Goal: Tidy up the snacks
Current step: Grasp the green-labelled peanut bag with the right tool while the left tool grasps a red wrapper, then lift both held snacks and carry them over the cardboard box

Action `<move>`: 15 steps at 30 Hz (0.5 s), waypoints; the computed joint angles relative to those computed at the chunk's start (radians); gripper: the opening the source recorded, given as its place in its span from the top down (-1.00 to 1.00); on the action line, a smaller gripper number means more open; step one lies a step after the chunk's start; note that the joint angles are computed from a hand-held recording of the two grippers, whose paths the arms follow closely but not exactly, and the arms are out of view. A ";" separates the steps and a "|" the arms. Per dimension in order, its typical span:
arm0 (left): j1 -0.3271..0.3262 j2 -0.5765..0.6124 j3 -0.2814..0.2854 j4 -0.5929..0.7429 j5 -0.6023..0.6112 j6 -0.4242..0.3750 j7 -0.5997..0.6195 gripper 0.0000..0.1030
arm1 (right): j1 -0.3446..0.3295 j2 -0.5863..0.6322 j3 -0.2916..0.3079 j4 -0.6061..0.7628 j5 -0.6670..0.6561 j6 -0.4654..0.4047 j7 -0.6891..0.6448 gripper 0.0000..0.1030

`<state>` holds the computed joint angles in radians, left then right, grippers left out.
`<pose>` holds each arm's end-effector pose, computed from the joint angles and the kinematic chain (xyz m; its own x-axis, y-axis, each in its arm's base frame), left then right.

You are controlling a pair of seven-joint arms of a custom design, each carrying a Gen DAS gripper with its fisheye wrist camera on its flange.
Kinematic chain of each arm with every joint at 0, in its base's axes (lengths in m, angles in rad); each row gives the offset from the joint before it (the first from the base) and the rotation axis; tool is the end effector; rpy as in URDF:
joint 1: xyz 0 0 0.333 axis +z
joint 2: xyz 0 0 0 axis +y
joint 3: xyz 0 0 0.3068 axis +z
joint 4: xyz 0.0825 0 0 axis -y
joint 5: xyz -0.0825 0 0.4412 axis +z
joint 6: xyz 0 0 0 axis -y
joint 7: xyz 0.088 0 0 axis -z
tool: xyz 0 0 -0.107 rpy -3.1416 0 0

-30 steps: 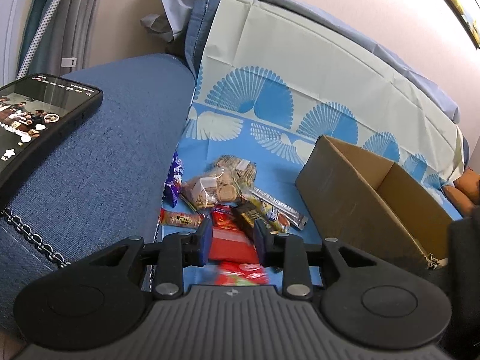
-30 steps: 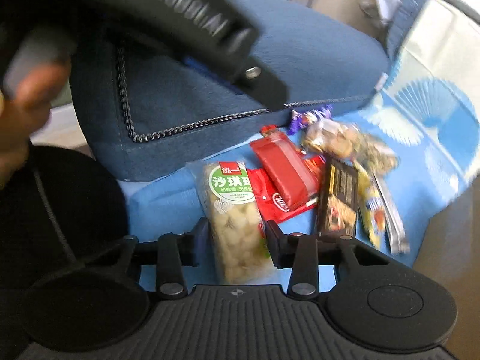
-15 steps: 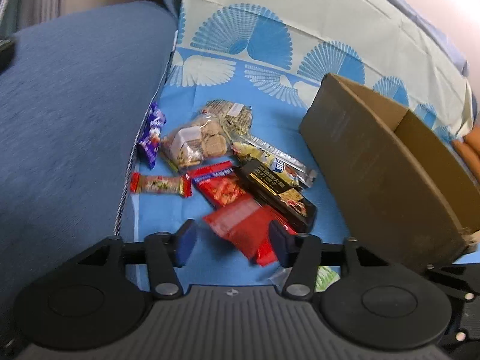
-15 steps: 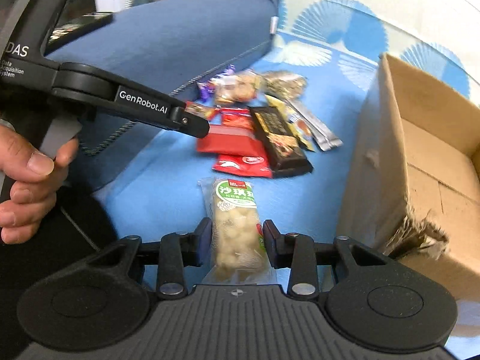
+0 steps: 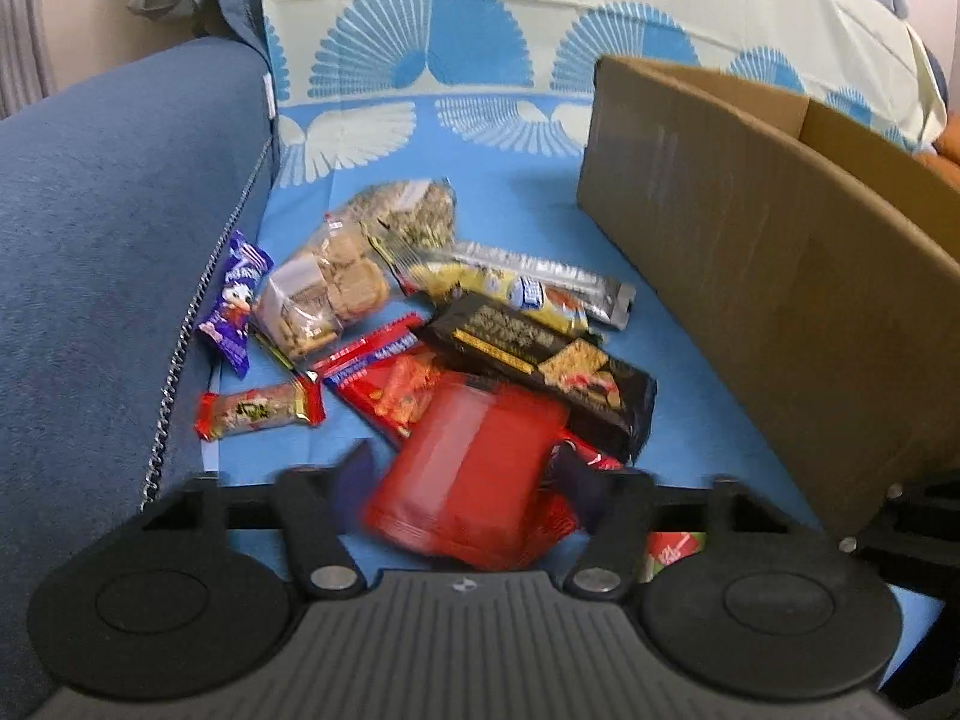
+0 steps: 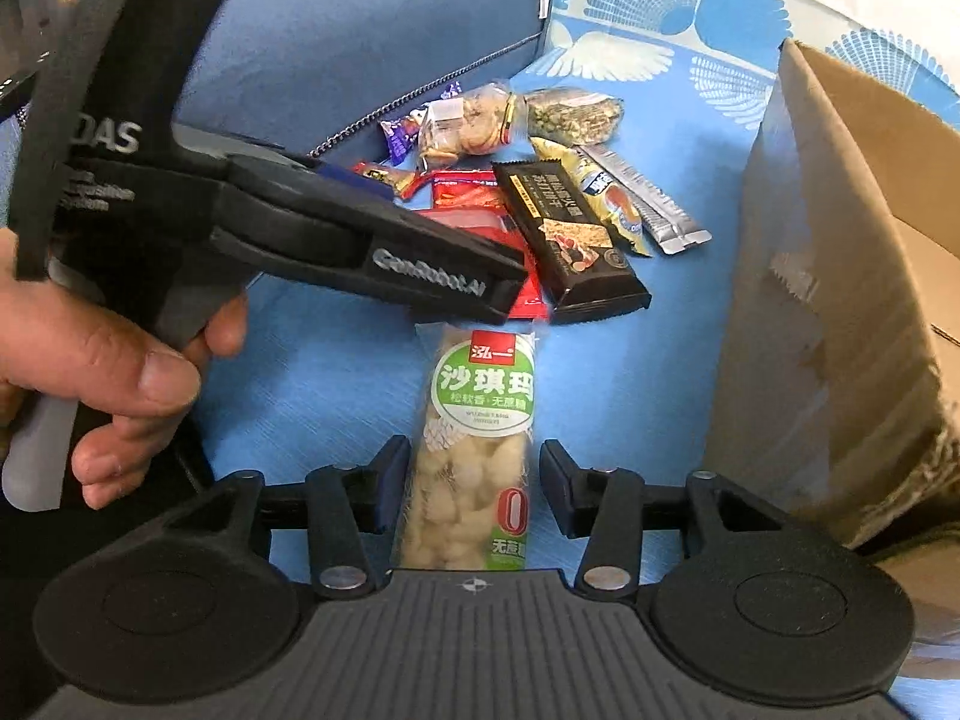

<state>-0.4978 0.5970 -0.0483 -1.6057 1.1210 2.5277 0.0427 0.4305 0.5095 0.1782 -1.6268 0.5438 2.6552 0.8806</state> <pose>0.6467 -0.3985 0.2690 0.1723 -0.9830 -0.0636 -0.6972 -0.0761 -0.7128 0.6463 0.4108 0.3451 0.7669 -0.6190 -0.1696 -0.5795 -0.5544 -0.5973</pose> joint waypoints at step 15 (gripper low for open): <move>0.079 -0.191 -0.079 -0.233 -0.102 0.076 -0.200 0.07 | -0.003 -0.017 0.000 -0.024 0.025 0.033 0.007 0.25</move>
<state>-0.4185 0.4062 -0.1276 -1.8390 1.0191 2.6040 -0.1573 0.4272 0.4928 0.1783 -1.6510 0.5692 2.6884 0.8877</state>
